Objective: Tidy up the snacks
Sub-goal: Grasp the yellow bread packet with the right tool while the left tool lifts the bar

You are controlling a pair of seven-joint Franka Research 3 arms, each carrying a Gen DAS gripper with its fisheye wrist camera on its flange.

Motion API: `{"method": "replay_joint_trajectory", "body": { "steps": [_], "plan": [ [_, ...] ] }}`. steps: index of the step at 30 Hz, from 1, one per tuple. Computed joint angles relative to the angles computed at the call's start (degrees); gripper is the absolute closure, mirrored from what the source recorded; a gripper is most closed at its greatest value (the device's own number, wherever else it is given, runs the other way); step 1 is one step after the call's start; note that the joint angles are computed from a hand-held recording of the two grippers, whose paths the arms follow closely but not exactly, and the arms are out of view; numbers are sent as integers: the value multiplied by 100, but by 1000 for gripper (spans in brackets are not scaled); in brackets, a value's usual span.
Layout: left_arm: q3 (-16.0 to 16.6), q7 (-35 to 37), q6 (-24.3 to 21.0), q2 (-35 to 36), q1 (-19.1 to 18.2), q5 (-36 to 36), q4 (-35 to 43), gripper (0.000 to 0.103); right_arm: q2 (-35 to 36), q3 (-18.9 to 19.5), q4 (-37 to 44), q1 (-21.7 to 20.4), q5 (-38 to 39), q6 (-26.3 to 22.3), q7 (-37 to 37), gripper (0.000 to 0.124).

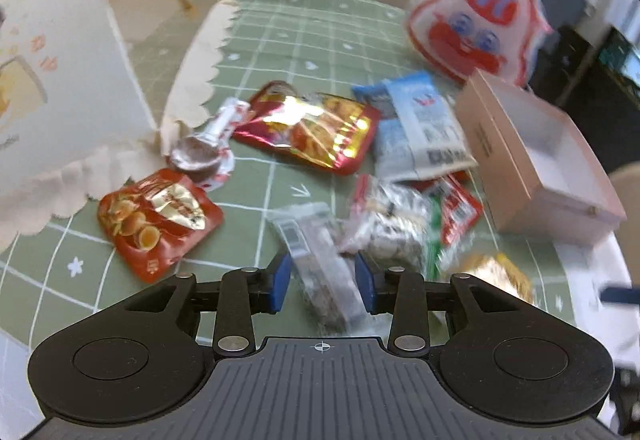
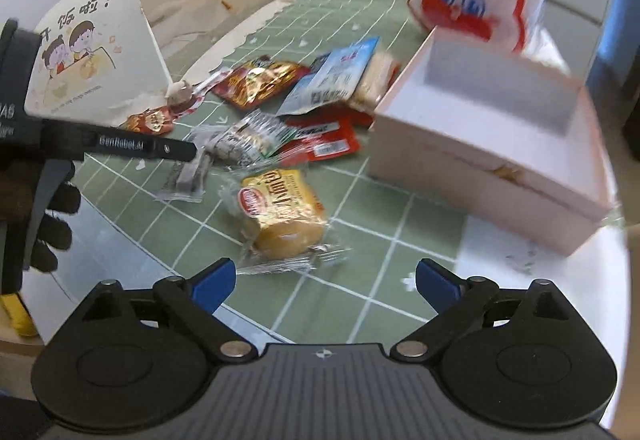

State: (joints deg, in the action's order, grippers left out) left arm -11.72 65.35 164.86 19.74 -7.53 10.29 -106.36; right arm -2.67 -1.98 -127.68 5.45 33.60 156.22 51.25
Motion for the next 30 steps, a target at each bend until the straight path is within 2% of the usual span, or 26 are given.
{"method": "replay_joint_trajectory", "body": {
  "steps": [3,4,9,13,16,19,24,27,28,30],
  "plan": [
    [312,-564,-575,266,-322,311,474,63,-129,32,-174,-24,-419,212,376,26],
    [345,-663,-602,337,-364,408,555,62,-155,34,-214,-36,-542,231,519,26],
    [262,-425,-526,623,-373,719,872,58,-318,21,-428,-107,-1047,203,1154,26],
    [480,-301,-410,663,-598,1324,868,55,-437,6,-576,-123,-1254,209,1345,26],
    [466,-193,-356,566,-573,1454,718,55,-483,25,-646,-118,-1406,316,1413,26],
    [439,-167,-439,389,-509,1440,517,55,-507,43,-692,-106,-1547,386,1455,26],
    [88,312,-223,172,-92,848,126,55,-512,8,-691,-48,-1450,369,1371,26],
    [-91,573,-184,216,54,445,153,47,-514,1,-701,-30,-1386,366,1339,26],
    [-172,722,-185,245,116,308,180,41,-515,-6,-711,-13,-1330,397,1294,26],
    [-188,895,-200,254,114,214,192,39,-529,-13,-745,23,-1224,483,1197,26]
  ]
}}
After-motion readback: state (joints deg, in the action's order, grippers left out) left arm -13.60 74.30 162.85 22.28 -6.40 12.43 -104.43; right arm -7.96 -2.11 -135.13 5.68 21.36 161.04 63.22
